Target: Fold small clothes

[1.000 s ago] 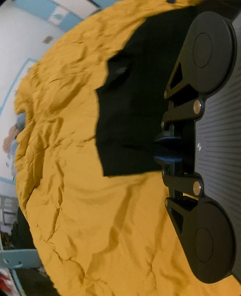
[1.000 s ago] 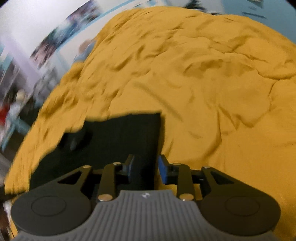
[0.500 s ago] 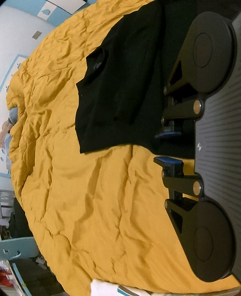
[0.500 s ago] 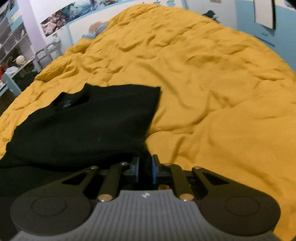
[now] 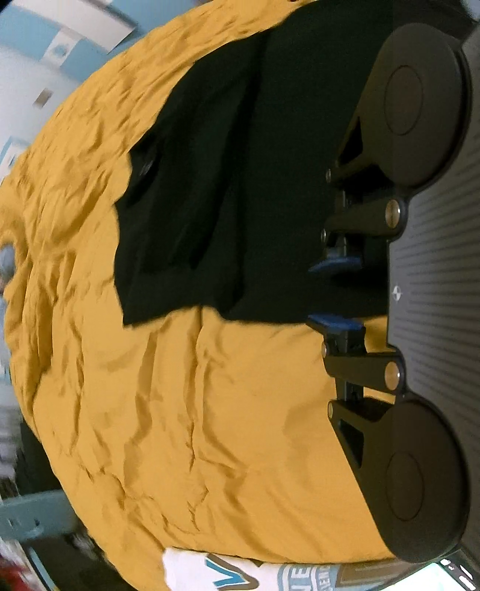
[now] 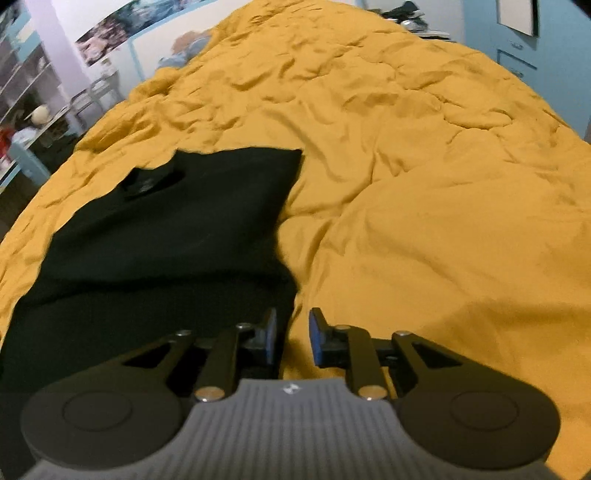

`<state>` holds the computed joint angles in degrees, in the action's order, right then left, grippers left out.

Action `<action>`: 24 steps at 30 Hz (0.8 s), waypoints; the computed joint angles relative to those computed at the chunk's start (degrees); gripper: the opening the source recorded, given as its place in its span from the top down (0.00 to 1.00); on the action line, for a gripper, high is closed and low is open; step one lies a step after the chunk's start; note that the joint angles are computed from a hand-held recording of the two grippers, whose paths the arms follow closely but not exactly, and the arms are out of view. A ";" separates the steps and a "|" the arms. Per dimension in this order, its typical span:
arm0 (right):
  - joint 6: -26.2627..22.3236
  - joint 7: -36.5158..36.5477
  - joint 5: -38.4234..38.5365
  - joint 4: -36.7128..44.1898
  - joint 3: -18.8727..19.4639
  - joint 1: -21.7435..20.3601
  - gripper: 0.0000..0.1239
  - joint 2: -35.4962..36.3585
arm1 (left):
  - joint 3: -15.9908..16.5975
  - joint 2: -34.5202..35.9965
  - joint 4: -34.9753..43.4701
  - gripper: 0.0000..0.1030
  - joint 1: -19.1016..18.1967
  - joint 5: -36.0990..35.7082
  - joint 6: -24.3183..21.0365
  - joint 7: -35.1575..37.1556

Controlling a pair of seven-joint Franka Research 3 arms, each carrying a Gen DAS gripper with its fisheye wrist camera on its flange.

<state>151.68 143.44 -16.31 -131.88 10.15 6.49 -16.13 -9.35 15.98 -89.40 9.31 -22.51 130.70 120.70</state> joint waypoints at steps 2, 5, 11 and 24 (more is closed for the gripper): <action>-0.42 -4.16 4.30 -1.71 -1.25 2.59 0.70 -2.81 | -0.17 -2.21 -1.57 0.50 0.71 -0.58 -2.20 3.07; -2.78 -8.87 10.12 -3.90 -1.53 5.39 0.59 -7.08 | 0.73 -5.17 -3.61 0.37 1.05 -0.98 -6.14 6.51; -10.50 -16.38 19.24 -6.01 -0.28 10.21 0.44 -12.25 | 3.39 -9.99 -6.80 0.28 0.16 5.01 -16.26 12.93; -21.12 -20.28 24.16 -8.48 3.11 13.32 0.82 -16.39 | 6.51 -16.80 -17.62 0.85 -1.79 7.52 -17.82 16.53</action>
